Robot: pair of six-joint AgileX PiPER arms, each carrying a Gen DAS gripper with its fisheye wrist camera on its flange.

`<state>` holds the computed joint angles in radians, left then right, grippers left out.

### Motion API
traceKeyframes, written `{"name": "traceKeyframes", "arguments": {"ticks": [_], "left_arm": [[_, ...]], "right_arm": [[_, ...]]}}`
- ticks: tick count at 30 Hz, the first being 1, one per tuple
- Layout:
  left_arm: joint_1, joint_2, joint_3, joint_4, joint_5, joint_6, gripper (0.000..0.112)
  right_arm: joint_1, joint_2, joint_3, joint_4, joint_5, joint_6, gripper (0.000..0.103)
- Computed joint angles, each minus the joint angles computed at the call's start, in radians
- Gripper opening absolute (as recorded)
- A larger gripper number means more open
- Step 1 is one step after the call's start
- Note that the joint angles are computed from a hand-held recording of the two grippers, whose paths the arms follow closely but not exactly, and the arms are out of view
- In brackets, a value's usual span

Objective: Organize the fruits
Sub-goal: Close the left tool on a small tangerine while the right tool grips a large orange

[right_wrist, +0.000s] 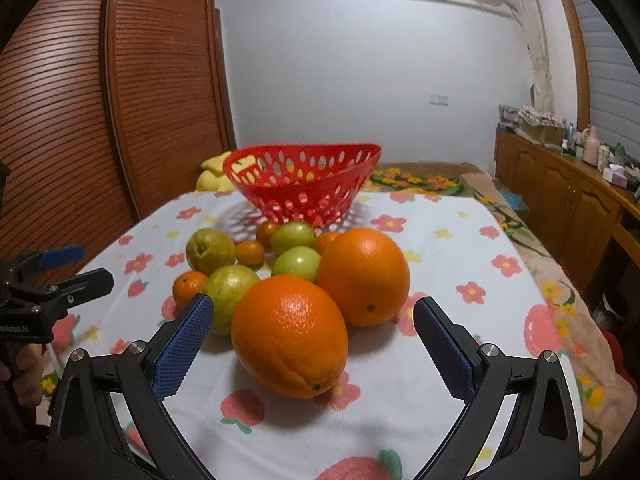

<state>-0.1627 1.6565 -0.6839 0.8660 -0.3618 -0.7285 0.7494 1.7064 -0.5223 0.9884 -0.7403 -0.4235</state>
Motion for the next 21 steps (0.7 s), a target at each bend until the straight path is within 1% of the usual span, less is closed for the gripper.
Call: {"name": "traceKeyframes", "arguments": {"ticks": [7, 10, 15, 16, 19, 21], "left_arm": [[0.016, 0.049, -0.032, 0.088, -0.012, -0.076, 0.103], [0.02, 0.067, -0.043, 0.123, -0.017, -0.104, 0.101], [0.029, 0.095, -0.071, 0.234, -0.03, -0.202, 0.096], [0.029, 0.101, -0.076, 0.251, -0.03, -0.217, 0.095], [0.026, 0.116, -0.092, 0.306, -0.028, -0.267, 0.086], [0.031, 0.126, -0.102, 0.346, -0.036, -0.304, 0.084]], "right_arm": [[-0.05, 0.045, -0.031, -0.068, 0.075, 0.016, 0.102], [-0.067, 0.064, -0.049, -0.096, 0.108, 0.026, 0.102], [-0.094, 0.093, -0.078, -0.129, 0.159, 0.028, 0.1], [-0.101, 0.099, -0.084, -0.142, 0.171, 0.034, 0.099], [-0.115, 0.118, -0.102, -0.16, 0.191, 0.039, 0.099], [-0.122, 0.126, -0.104, -0.192, 0.189, 0.067, 0.099]]}}
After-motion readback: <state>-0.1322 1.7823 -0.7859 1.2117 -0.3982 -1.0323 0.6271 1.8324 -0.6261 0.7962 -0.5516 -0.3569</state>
